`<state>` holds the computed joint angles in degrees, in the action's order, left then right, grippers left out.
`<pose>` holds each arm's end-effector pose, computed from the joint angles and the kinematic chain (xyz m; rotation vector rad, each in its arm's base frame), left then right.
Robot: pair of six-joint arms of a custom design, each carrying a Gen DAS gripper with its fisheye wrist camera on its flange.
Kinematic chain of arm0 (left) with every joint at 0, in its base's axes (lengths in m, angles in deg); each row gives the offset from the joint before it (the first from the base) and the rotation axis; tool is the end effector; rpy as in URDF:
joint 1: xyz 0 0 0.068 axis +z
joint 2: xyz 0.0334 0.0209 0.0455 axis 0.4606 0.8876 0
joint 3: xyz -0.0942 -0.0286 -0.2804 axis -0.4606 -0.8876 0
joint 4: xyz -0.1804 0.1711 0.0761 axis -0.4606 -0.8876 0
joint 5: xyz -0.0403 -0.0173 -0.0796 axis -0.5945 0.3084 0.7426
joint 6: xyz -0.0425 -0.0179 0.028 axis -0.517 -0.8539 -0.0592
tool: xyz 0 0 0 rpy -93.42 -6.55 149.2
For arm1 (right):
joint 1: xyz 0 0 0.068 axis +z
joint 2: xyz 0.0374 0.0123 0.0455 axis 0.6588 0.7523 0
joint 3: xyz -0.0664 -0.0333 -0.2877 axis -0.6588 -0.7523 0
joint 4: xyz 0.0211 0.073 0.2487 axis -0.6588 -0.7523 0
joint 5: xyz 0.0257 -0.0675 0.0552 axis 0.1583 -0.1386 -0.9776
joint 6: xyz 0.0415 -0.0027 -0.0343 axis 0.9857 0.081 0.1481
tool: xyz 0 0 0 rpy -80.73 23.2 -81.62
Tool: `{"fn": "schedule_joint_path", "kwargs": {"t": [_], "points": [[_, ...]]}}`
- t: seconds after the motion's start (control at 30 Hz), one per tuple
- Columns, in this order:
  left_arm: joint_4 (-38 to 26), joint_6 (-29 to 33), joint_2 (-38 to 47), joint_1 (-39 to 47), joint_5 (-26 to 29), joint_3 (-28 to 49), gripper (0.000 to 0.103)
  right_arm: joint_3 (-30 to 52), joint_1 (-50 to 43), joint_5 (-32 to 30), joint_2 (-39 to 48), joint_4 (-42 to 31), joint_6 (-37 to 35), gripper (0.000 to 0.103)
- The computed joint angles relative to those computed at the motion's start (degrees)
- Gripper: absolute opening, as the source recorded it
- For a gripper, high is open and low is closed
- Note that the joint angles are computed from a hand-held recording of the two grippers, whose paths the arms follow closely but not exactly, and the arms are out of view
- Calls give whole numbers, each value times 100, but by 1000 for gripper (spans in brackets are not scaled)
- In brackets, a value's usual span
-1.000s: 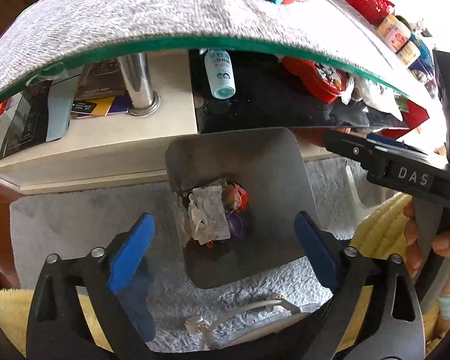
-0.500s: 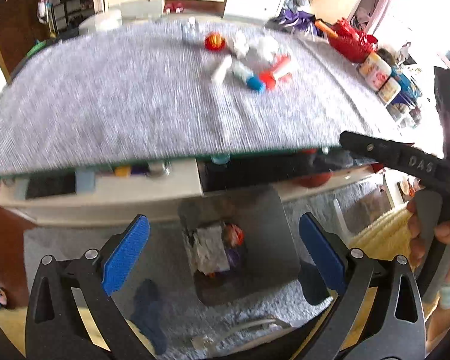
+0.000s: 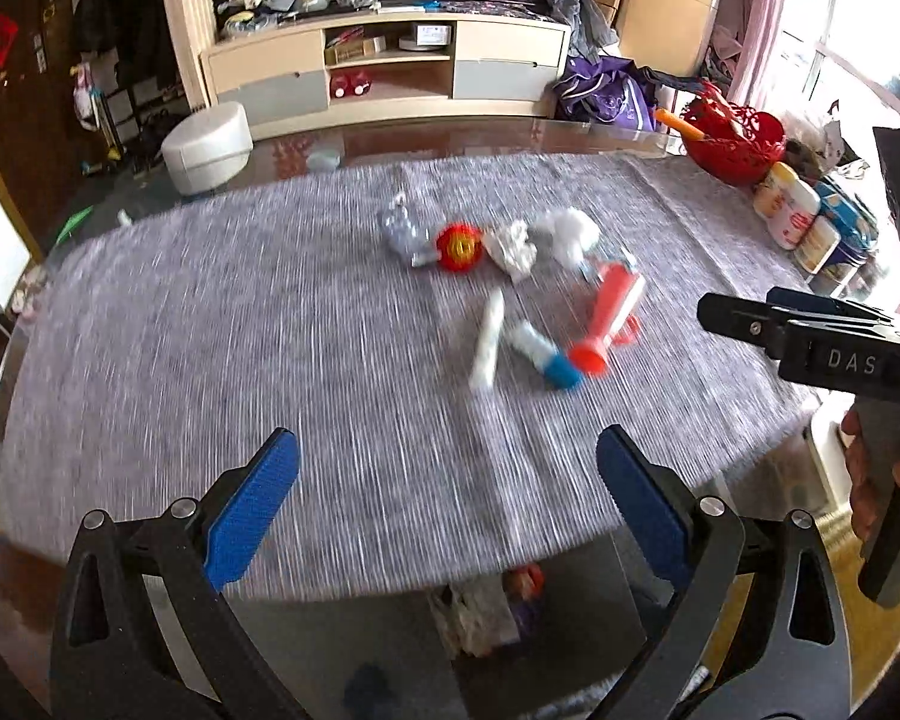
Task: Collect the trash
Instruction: 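Raise both tools back above the remaining trash on the table, then grasp the clear tube with the left tool while the right tool grasps the pink tube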
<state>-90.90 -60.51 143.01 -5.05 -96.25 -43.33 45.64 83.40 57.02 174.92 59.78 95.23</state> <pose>0.1714 -0.1008 0.1884 0.2167 2.5013 -0.1175 0.2227 0.1922 0.1784 -0.0300 2.5635 0.2776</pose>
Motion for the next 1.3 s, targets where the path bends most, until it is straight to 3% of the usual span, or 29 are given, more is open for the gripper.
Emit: {"fn": "schedule_joint_path", "kwargs": {"t": [0.23,0.37,0.43,0.77,0.87,0.9,0.97,1.3], "points": [[975,526,1511,389,542,360,67,510,-423,-378,1080,315,28,98],[1316,626,2103,580,809,447,43,627,-544,-571,1493,555,67,96],[1395,720,2321,645,902,524,41,659,-553,-652,1587,657,80,95],[1652,907,3370,679,1276,972,32,1112,-453,-786,2176,627,-62,66],[1623,970,3371,625,1207,996,31,1160,-418,-638,2216,567,-152,49],[1635,948,3370,620,1186,995,25,1095,-438,-659,2183,615,-173,39],[1641,966,3355,594,1014,968,15,972,-464,-754,2115,712,-215,30],[1441,1038,2906,518,1081,650,12,268,-470,-913,1260,1024,-360,29]]}}
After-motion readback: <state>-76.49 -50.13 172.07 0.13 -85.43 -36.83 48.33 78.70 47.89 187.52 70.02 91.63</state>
